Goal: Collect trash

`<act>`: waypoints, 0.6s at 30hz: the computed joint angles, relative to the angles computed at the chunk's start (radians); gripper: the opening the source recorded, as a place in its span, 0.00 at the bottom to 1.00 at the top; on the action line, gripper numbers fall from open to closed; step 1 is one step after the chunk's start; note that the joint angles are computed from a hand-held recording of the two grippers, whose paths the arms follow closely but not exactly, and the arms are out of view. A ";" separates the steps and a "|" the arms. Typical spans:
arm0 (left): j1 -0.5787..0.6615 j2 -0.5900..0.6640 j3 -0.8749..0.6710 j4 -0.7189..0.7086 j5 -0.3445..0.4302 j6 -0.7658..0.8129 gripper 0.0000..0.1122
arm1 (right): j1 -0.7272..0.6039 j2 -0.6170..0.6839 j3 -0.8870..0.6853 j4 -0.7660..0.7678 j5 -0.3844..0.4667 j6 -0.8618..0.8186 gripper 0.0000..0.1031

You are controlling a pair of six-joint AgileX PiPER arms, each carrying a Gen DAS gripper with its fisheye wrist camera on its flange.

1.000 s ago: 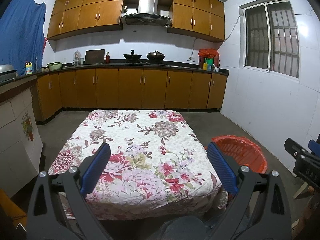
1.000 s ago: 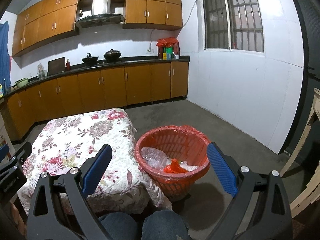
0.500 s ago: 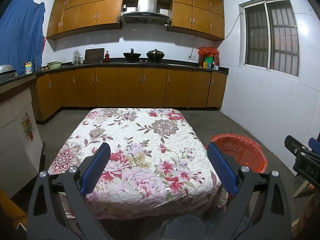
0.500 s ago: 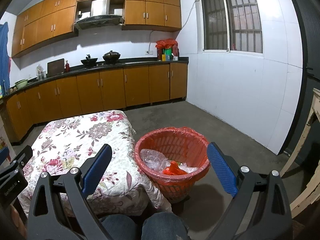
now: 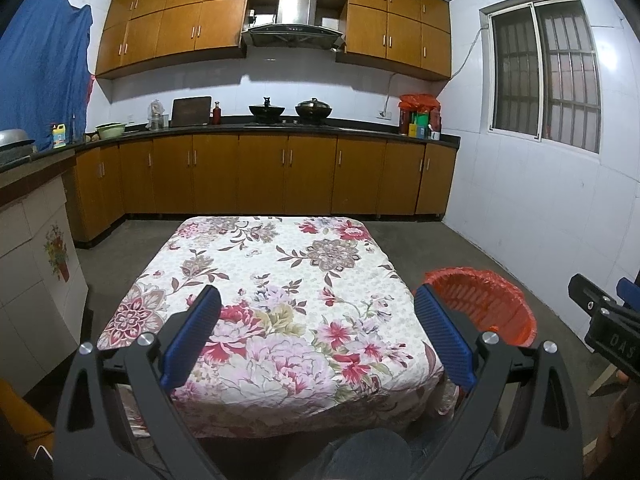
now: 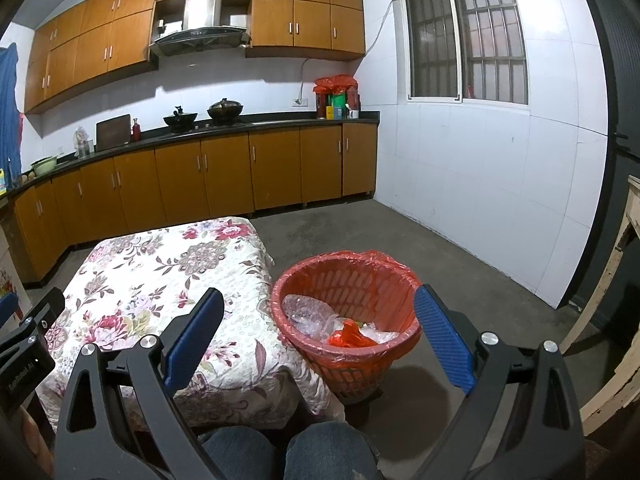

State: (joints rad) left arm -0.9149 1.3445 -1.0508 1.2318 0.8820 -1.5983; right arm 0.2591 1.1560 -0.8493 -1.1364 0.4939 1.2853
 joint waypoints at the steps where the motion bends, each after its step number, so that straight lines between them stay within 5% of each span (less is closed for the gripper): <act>1: 0.000 0.000 0.000 0.000 0.000 0.000 0.85 | 0.000 0.000 0.000 0.000 0.000 0.000 0.93; 18: 0.003 0.010 -0.019 0.000 0.004 0.013 0.85 | 0.008 0.004 0.010 -0.005 0.000 0.014 0.93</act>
